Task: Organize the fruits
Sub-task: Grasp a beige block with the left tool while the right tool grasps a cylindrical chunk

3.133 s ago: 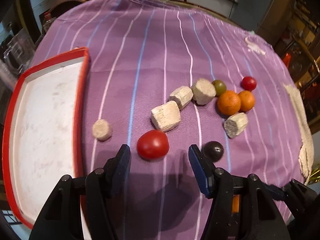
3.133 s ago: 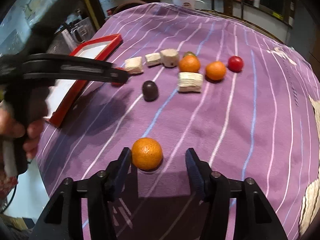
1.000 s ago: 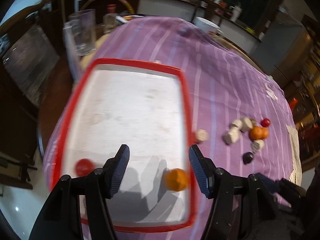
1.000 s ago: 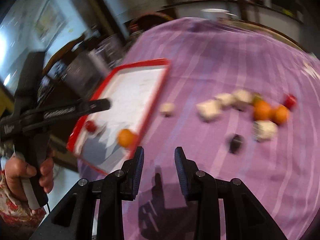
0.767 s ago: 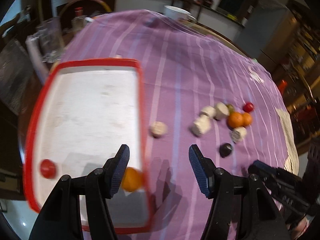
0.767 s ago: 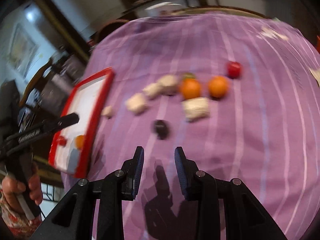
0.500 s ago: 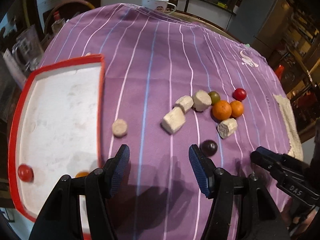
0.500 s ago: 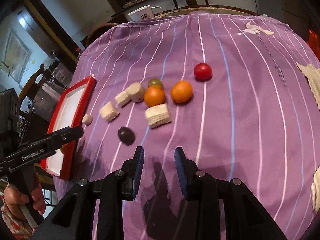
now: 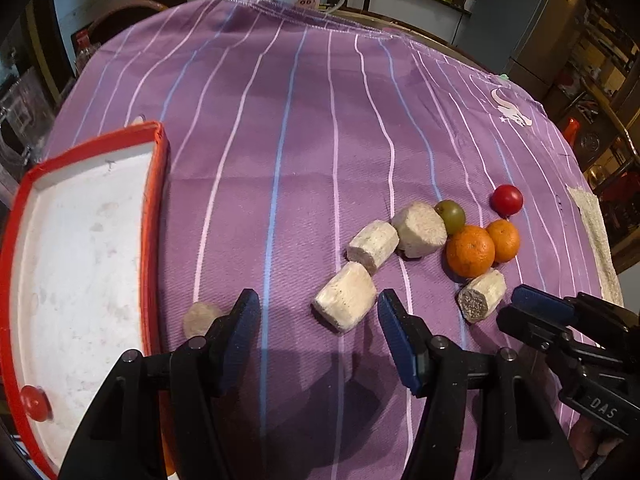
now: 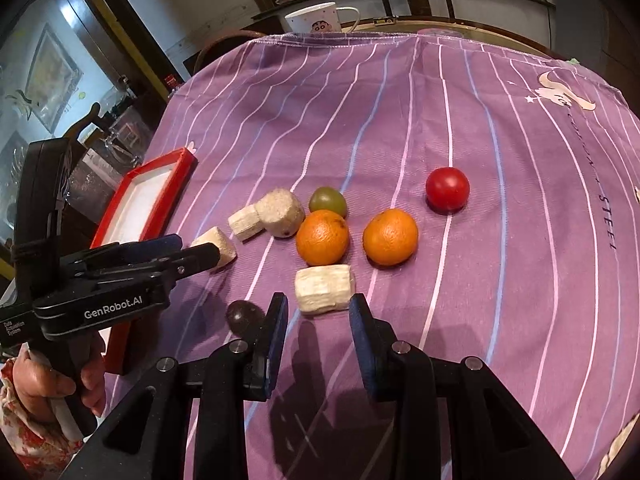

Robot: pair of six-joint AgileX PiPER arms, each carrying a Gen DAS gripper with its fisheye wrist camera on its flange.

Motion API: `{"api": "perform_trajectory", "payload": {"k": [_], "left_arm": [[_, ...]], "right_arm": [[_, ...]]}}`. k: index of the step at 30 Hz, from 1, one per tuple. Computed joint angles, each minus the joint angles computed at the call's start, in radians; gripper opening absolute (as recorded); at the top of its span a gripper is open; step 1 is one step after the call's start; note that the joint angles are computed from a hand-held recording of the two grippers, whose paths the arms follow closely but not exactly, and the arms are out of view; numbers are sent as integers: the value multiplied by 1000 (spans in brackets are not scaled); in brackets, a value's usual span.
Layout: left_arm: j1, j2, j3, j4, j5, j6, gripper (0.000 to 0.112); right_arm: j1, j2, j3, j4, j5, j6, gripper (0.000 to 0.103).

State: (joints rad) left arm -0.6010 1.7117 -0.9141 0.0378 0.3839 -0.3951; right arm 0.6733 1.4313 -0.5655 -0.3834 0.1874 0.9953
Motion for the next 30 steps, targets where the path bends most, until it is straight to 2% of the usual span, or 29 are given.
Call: {"api": "perform_trajectory", "payload": {"k": [2, 4, 6, 9, 11, 13, 18, 22, 26, 30], "left_arm": [[4, 14, -7, -41, 0, 36, 61], [-1, 23, -12, -61, -2, 52, 61], [-17, 37, -23, -43, 5, 35, 61], [-63, 51, -40, 106, 21, -106, 57], [-77, 52, -42, 154, 25, -150, 34], [-76, 51, -44, 136, 26, -134, 34], [-49, 11, 1, 1, -11, -34, 34], [-10, -81, 73, -124, -33, 68, 34], [92, -220, 150, -198, -12, 176, 34], [279, -318, 196, -200, 41, 274, 34]], "right_arm": [[-20, 20, -2, 73, -17, -83, 35], [-43, 41, -9, 218, -35, -236, 35], [-48, 50, -13, 271, -46, -289, 36], [-34, 61, -29, 167, -35, -190, 37], [-16, 64, -39, 46, -16, -65, 37], [-7, 66, -45, 2, -4, -19, 36], [0, 56, -38, 41, -9, -25, 35], [53, 9, -40, -117, 43, 176, 35], [121, -26, -85, -197, 118, 276, 35], [210, 19, -195, -193, 168, 274, 35]]}}
